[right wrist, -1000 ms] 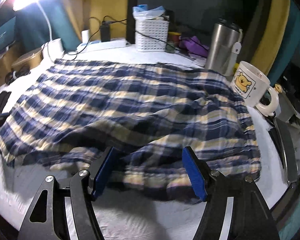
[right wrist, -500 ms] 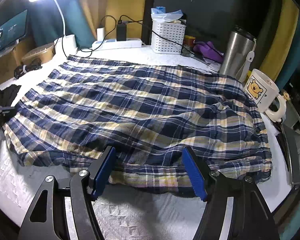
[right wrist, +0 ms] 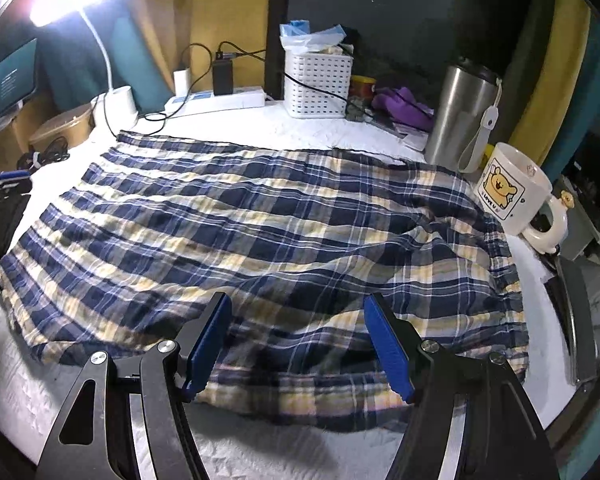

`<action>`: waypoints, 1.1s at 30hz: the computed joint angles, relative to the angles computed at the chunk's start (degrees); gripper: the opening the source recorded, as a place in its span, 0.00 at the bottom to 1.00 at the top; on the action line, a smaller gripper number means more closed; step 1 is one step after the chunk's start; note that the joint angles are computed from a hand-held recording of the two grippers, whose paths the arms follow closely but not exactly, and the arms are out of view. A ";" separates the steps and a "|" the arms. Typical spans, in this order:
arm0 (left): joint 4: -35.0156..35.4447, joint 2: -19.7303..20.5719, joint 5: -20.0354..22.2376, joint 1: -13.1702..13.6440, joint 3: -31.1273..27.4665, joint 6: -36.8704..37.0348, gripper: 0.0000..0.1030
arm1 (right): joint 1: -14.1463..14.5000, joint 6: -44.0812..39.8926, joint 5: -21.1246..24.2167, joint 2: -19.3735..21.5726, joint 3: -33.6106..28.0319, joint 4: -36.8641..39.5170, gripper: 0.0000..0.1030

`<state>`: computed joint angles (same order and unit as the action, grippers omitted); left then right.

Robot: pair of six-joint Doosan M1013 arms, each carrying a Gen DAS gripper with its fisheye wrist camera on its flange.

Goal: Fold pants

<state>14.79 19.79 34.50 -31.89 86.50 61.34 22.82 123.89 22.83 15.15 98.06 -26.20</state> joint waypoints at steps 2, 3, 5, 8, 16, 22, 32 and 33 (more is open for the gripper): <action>-3.03 2.06 0.42 0.50 -2.36 3.66 0.36 | -0.51 0.01 0.15 0.36 -0.19 0.65 0.69; -3.62 2.86 0.91 0.63 -3.27 4.73 0.36 | -0.73 -0.07 0.17 0.48 -0.24 0.97 0.69; -3.49 4.53 2.41 0.74 -5.14 5.98 0.36 | -1.21 0.07 0.59 0.85 -0.48 1.23 0.69; -5.71 6.64 4.17 1.53 -7.60 7.54 0.36 | -1.89 -0.25 1.22 1.31 -0.86 2.01 0.69; -9.27 9.56 5.53 2.68 -11.06 11.31 0.07 | -2.65 -3.00 1.76 2.25 -2.19 3.46 0.69; -5.17 10.43 6.70 2.41 -12.09 8.63 0.01 | -2.76 -5.99 3.84 3.30 -3.07 6.54 0.69; 2.69 10.46 8.88 1.62 -12.66 1.72 0.02 | -2.84 -2.39 3.54 1.80 -0.32 4.19 0.69; 2.99 10.25 9.58 1.42 -12.80 1.68 0.02 | -2.78 -1.67 3.50 1.63 -0.05 3.62 0.69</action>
<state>17.78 30.04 44.07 -30.47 73.70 63.02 20.03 122.22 26.33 16.78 98.01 -22.59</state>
